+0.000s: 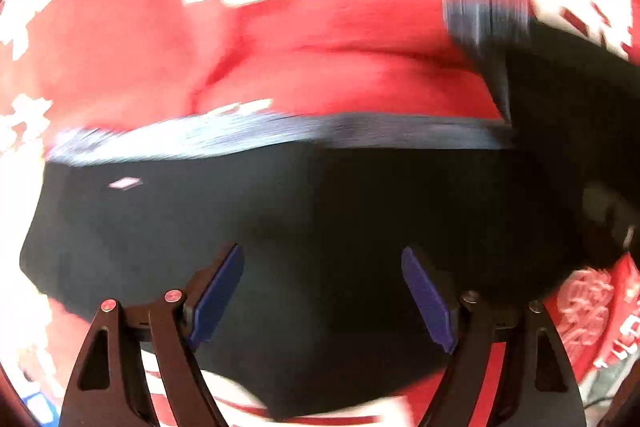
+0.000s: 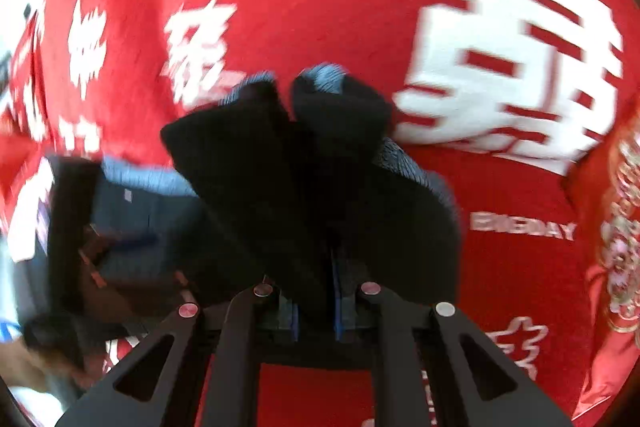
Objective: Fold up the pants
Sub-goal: 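Fold the leg end over toward the waistband with the right gripper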
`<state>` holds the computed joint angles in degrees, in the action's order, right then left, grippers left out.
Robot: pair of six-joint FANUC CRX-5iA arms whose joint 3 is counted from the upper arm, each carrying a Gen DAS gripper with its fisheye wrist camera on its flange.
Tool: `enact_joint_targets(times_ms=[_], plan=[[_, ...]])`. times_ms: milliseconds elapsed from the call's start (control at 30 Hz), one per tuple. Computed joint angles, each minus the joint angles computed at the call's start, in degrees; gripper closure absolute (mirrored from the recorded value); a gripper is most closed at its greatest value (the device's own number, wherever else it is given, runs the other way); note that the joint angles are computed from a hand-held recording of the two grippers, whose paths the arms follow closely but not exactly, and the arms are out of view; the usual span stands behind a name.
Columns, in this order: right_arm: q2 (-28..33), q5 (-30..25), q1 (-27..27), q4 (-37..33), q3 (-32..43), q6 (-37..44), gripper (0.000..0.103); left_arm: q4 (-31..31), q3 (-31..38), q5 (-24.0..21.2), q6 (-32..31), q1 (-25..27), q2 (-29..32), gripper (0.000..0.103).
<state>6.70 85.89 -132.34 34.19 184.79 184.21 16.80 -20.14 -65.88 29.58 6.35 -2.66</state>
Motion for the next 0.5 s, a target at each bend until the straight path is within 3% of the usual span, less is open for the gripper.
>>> enact_joint_targets(times_ms=[167, 267, 300, 367, 467, 500], plan=[[-13.1, -2.1, -3.7, -5.9, -4.6, 7.5, 0.086, -3.5, 3.5, 3.3, 1.7, 4.5, 4.4, 0.021], [-21.5, 6.6, -0.5, -2.5, -12.0, 13.5, 0.079, -3.3, 4.5, 2.6, 0.7, 4.5, 5.3, 0.021], [-22.5, 7.3, 0.3, -2.2, -12.9, 14.6, 0.070, -2.6, 4.8, 1.9, -0.1, 4.5, 5.6, 0.021], [-22.9, 7.1, 1.3, -2.3, -13.9, 16.3, 0.060, -1.2, 5.6, -0.4, -1.7, 4.8, 6.2, 0.021], [-18.0, 4.0, 1.9, -4.0, -10.6, 12.9, 0.059, 1.8, 7.4, -8.6, -3.2, 4.8, 6.1, 0.021], [-14.1, 0.7, 1.5, -5.2, -7.4, 9.2, 0.059, 2.7, 8.0, -11.5, -3.7, 4.6, 6.5, 0.021]])
